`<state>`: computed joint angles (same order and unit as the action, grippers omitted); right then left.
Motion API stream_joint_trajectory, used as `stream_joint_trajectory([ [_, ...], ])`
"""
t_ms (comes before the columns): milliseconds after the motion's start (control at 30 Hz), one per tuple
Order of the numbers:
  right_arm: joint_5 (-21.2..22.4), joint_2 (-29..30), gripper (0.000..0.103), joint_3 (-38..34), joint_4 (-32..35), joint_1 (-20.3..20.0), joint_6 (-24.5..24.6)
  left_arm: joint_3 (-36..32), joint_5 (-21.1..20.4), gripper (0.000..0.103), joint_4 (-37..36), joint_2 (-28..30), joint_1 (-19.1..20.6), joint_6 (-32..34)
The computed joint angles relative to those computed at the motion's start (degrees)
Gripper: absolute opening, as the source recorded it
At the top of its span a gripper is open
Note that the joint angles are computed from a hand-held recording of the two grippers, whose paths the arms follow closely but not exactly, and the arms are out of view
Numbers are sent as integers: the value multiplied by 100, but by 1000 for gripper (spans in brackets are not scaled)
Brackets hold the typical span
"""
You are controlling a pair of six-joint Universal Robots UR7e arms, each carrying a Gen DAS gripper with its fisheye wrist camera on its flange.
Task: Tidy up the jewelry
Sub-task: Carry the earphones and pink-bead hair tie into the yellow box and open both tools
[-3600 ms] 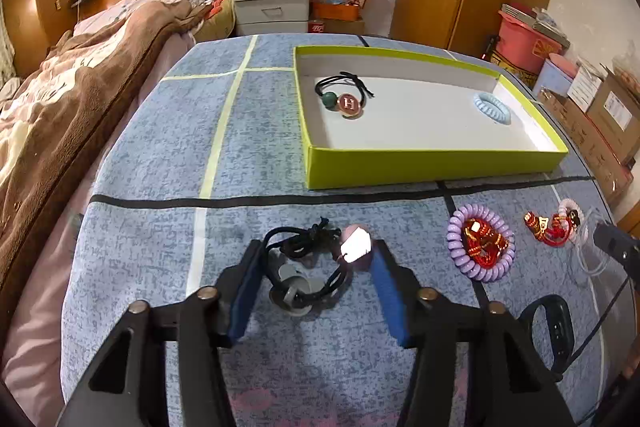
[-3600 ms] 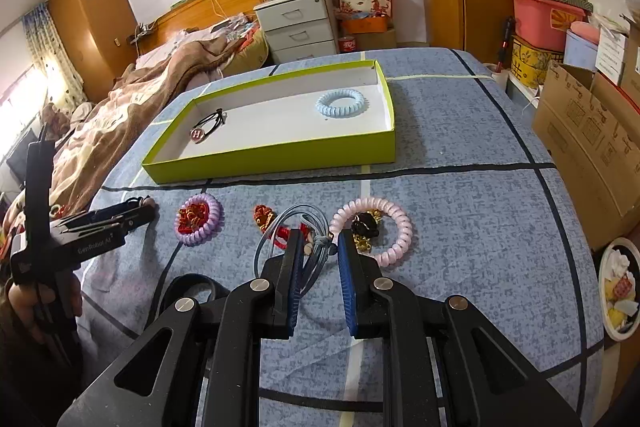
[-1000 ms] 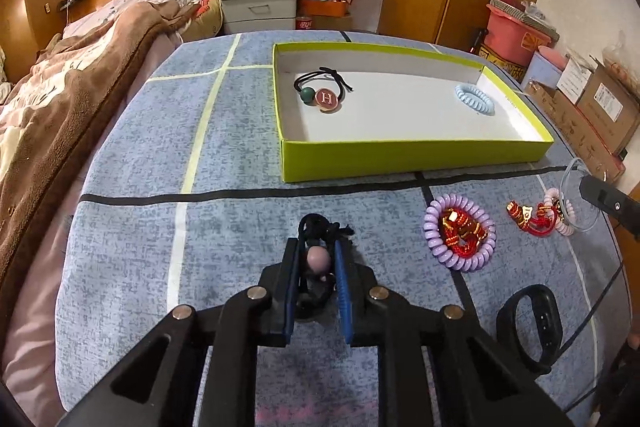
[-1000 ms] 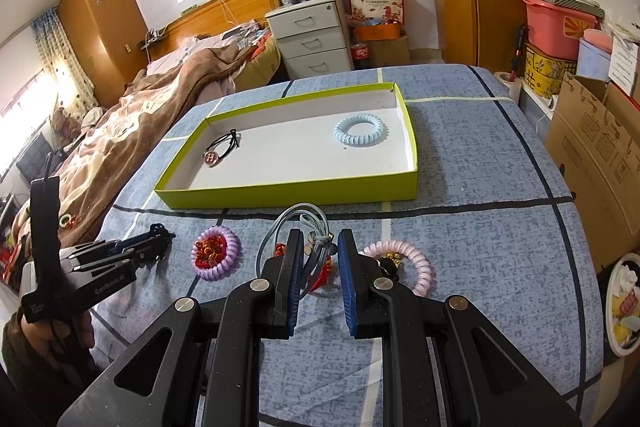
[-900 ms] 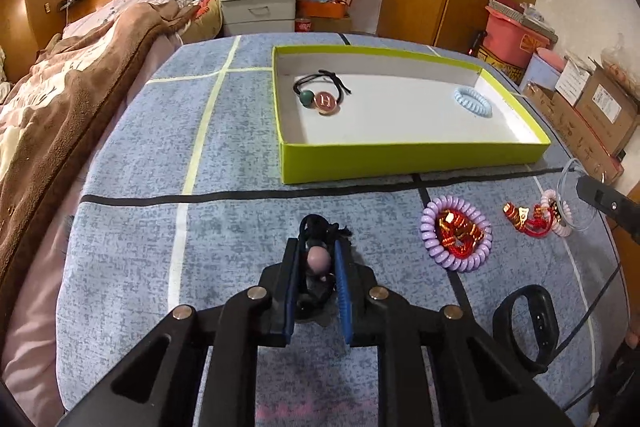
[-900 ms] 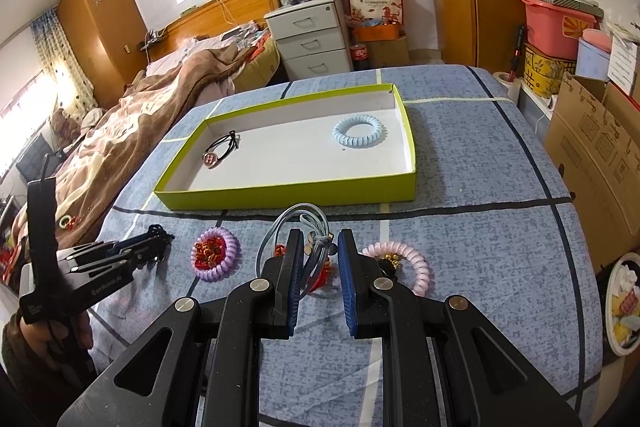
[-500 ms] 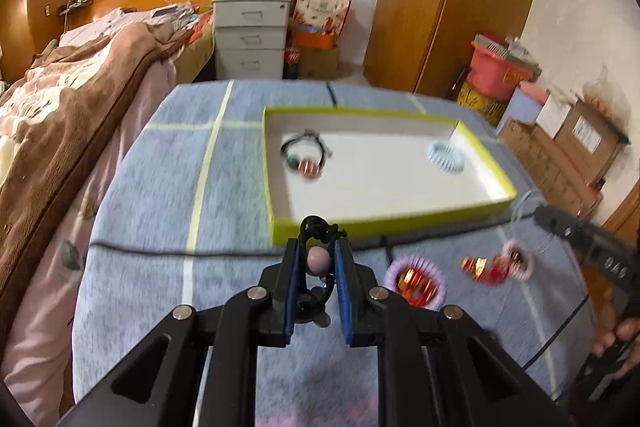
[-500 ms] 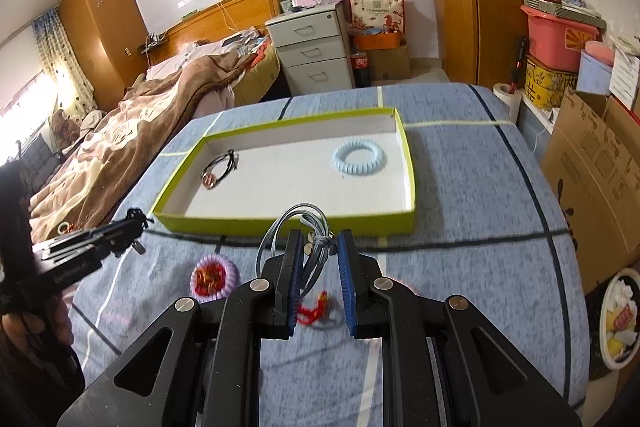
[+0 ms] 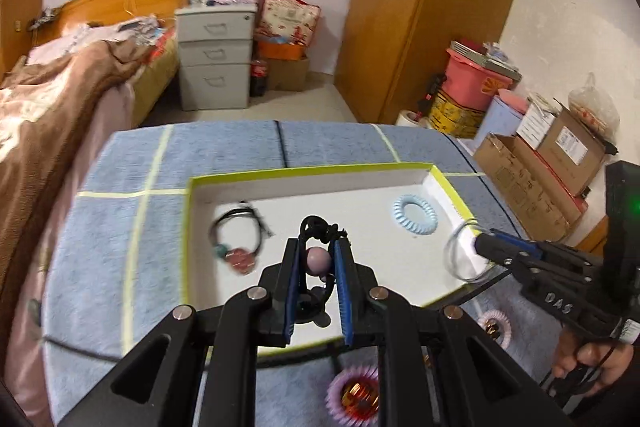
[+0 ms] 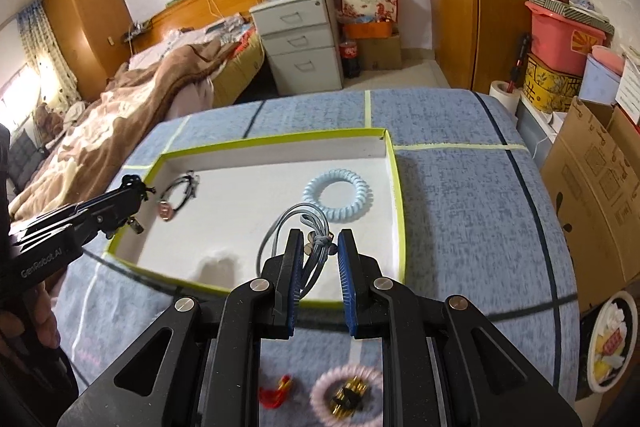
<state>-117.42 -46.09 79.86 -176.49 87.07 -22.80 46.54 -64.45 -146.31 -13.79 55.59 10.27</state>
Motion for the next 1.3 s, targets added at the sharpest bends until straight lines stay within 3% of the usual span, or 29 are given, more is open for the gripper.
stream_joint_trajectory([
  [400, -173, 193, 18, -387, 528, -137, 13, -1603, 21, 18, 1305, 923, 101, -315],
  [500, -228, 236, 18, -449, 631, -156, -11, -1564, 201, 18, 1205, 950, 75, -202],
  [933, -599, 426, 18, -646, 595, -76, -421, -2067, 140, 19, 1739, 1200, 147, -436],
  [1200, -660, 466, 19, -687, 552, -74, -503, -1930, 143, 36, 1665, 1124, 135, -423],
  [1300, -613, 446, 28, -637, 498, -69, -526, -1808, 131, 37, 1584, 1056, 129, -418],
])
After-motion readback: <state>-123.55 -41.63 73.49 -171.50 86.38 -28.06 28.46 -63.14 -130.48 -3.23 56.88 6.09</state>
